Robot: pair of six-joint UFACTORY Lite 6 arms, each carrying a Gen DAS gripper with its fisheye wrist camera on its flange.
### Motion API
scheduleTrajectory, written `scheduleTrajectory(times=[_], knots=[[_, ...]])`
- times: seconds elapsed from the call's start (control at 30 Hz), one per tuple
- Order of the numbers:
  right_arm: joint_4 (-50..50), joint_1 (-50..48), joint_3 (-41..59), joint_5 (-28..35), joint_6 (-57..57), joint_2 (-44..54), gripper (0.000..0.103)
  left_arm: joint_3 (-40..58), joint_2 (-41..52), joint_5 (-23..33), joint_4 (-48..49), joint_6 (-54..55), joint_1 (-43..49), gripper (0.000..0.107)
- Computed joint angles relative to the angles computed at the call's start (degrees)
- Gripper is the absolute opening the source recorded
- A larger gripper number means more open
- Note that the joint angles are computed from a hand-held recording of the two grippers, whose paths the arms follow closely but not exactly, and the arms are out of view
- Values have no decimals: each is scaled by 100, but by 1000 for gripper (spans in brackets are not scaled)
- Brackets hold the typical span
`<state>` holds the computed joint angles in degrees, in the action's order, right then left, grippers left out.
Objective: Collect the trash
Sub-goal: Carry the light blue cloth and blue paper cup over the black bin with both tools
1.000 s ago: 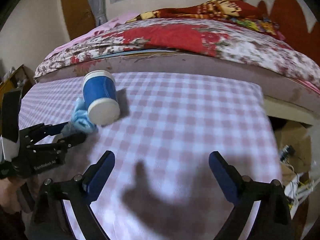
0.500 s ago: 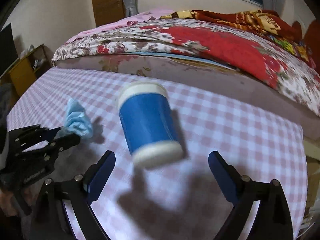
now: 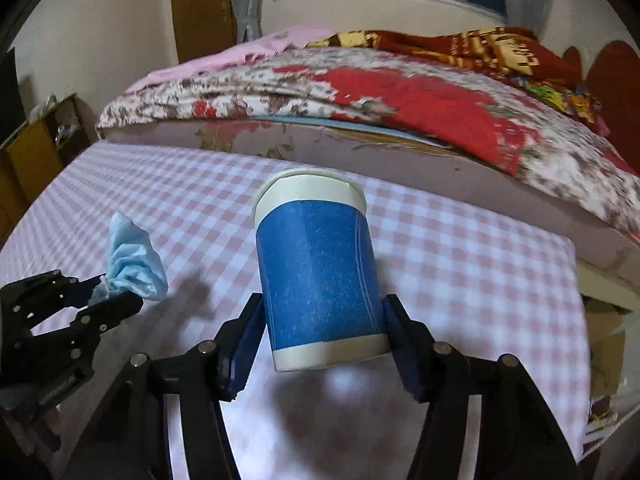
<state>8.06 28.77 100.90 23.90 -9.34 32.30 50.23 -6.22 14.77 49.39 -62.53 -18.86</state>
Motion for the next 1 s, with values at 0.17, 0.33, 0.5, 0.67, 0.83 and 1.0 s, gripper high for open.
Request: scheduleTrajectory(times=[0.17, 0.33, 0.5, 0.67, 0.83, 1.0], knots=[[301, -189, -2031, -484, -136, -1735, 60, -474, -718, 630, 689, -1195, -996, 25], [38, -358, -3585, -655, 80, -3361, 60, -734, -1223, 1343, 1046, -2075, -2082, 25], [275, -785, -5010, -455, -266, -5170, 60, -828, -1458, 2128, 1208, -2697, -3216, 25], [1526, -1842, -5976, 283, -1677, -6838, 60, -745, -1486, 2745, 1310, -3217, -4137, 25], [3060, -3627, -6716, 1555, -3515, -8258, 60, -396, -1107, 3461, 1469, -3764, -5244, 25], [4295, -6497, -7118, 3755, -5558, -9027, 60, 151, -556, 4092, 1496, -4104, -6155, 25]])
